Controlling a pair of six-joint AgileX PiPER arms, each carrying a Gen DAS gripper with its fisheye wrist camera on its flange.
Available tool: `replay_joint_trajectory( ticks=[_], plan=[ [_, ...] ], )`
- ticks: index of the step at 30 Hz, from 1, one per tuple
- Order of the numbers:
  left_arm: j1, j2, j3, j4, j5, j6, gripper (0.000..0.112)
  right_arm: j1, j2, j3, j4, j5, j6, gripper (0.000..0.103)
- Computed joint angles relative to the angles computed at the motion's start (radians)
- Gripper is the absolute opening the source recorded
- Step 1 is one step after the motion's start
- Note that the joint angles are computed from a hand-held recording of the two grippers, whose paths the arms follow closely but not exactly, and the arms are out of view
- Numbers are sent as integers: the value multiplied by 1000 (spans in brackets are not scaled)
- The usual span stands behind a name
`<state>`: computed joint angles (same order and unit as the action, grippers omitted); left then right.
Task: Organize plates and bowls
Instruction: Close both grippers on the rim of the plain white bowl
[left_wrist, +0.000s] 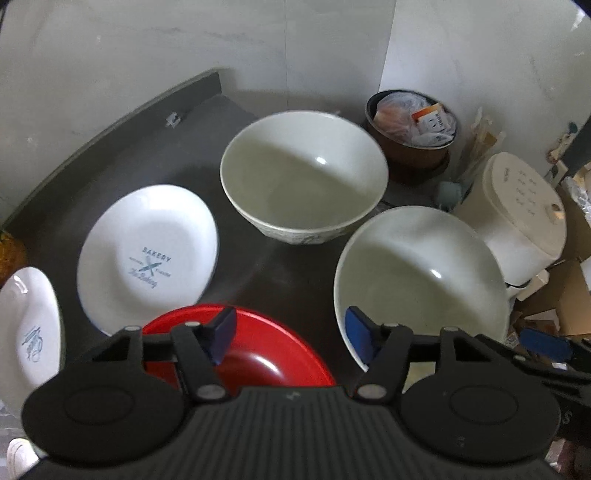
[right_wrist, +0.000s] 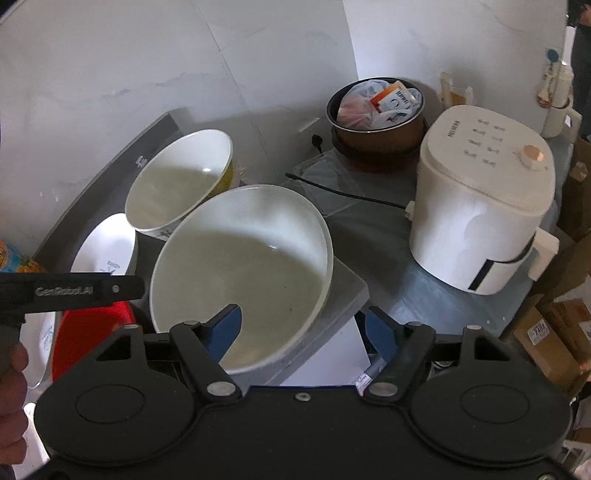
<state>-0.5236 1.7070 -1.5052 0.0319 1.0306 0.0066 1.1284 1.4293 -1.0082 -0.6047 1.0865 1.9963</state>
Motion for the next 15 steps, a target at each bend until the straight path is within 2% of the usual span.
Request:
replay_joint_trajectory(
  ticks=[6,11,15],
  plan=[
    [-17,106,-80,14,48,-35,62,-96,-8,45,37,-102,-65,67],
    [-29,112,-89,41,52,-56,61,-145,4,52,47,-146,-128,67],
    [-40,103,-90,59,73,-64,61,-157,2,62,55,-156,-131,56]
  ],
)
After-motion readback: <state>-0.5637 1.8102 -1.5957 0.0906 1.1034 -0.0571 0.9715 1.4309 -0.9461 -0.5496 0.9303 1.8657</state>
